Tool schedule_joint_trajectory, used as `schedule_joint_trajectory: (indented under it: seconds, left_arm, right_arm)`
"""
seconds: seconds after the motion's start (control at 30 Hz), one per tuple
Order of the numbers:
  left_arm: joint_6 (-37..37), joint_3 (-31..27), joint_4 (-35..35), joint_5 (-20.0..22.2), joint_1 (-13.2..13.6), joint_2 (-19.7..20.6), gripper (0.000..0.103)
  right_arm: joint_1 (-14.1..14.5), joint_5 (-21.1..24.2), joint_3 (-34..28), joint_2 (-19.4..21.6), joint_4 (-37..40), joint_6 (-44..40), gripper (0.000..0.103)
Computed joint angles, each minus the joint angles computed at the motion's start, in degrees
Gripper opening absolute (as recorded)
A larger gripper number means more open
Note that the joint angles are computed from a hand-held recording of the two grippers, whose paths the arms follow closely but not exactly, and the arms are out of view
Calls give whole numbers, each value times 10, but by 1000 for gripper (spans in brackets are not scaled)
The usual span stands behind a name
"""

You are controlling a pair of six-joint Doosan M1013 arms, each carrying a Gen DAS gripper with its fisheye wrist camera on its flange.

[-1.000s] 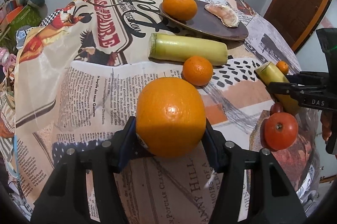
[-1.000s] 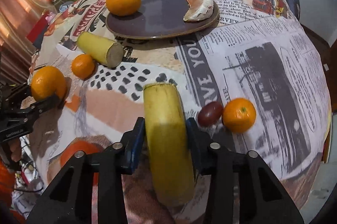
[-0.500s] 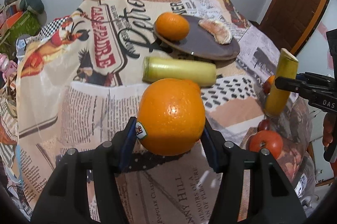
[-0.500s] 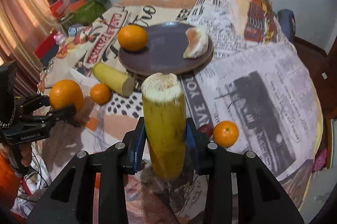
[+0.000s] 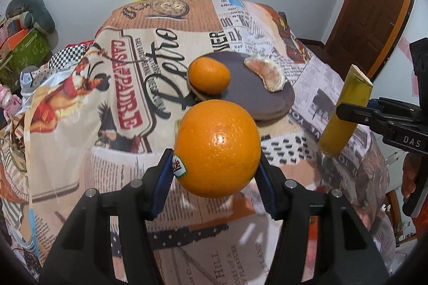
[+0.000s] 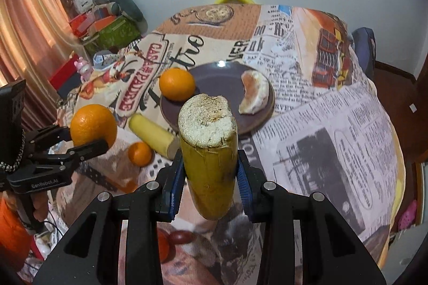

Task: Organize fruits
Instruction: 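Place the yellow fruit on the plate with the right tool while the left tool sets the orange beside it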

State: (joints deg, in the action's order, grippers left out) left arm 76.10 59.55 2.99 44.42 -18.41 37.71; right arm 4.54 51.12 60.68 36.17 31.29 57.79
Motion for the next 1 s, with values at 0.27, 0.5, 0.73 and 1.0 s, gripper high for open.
schedule_joint_trajectory:
  seconds: [0.27,0.5,0.73,1.0]
  left_arm:
    - [21,-58,-11,18,0,33,57]
    - [35,-118,-26,39,3,68,57]
    - [56,-161,-44,56,6,96,57]
    - [65,-184,-55,67,10,111,57]
  right_arm:
    - [2,11,-51,29,0,8,33]
    - [3,41,-114,69,-5,30,33]
    - [8,75,-181,109,-27,43,33]
    - [15,126,-269,164,-50,70,33]
